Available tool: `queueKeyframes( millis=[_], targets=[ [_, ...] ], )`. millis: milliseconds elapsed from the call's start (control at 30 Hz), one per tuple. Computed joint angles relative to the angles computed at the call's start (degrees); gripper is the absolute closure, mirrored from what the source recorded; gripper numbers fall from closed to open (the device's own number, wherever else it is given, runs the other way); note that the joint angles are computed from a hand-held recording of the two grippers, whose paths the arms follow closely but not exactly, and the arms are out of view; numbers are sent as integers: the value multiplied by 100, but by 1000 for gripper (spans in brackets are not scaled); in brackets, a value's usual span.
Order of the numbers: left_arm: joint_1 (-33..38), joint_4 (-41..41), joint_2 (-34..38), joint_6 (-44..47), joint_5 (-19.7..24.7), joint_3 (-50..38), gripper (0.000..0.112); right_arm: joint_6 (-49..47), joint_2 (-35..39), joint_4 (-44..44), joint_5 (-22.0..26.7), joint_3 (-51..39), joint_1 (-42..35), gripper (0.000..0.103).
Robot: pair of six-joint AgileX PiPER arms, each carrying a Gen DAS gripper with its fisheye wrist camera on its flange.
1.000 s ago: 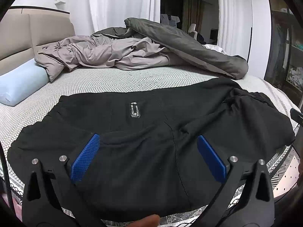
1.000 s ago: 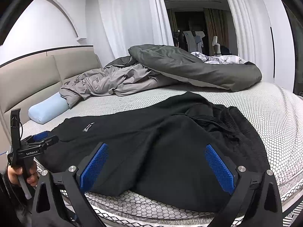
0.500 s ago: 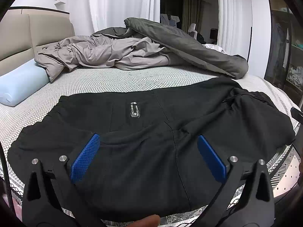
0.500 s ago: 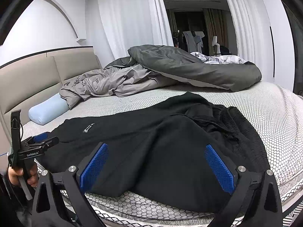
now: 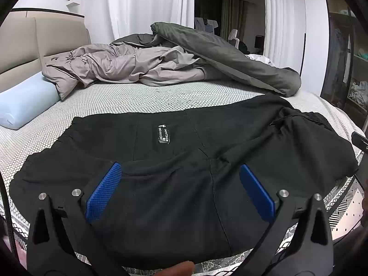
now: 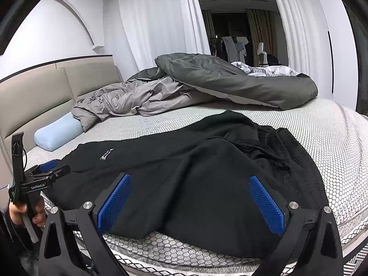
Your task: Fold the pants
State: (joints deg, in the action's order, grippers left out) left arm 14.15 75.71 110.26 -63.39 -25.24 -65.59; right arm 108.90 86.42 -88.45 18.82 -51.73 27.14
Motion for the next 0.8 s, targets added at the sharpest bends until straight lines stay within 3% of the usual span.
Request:
queueKeyframes(
  millis=[600,800],
  targets=[
    [-27,-125,91,79,58,-73,10,580,-72,-588,-137,151,-77,0],
    [194,-237,-37,84,-48,11,10,378,-93,-395,-42,144,-85,0]
  ],
)
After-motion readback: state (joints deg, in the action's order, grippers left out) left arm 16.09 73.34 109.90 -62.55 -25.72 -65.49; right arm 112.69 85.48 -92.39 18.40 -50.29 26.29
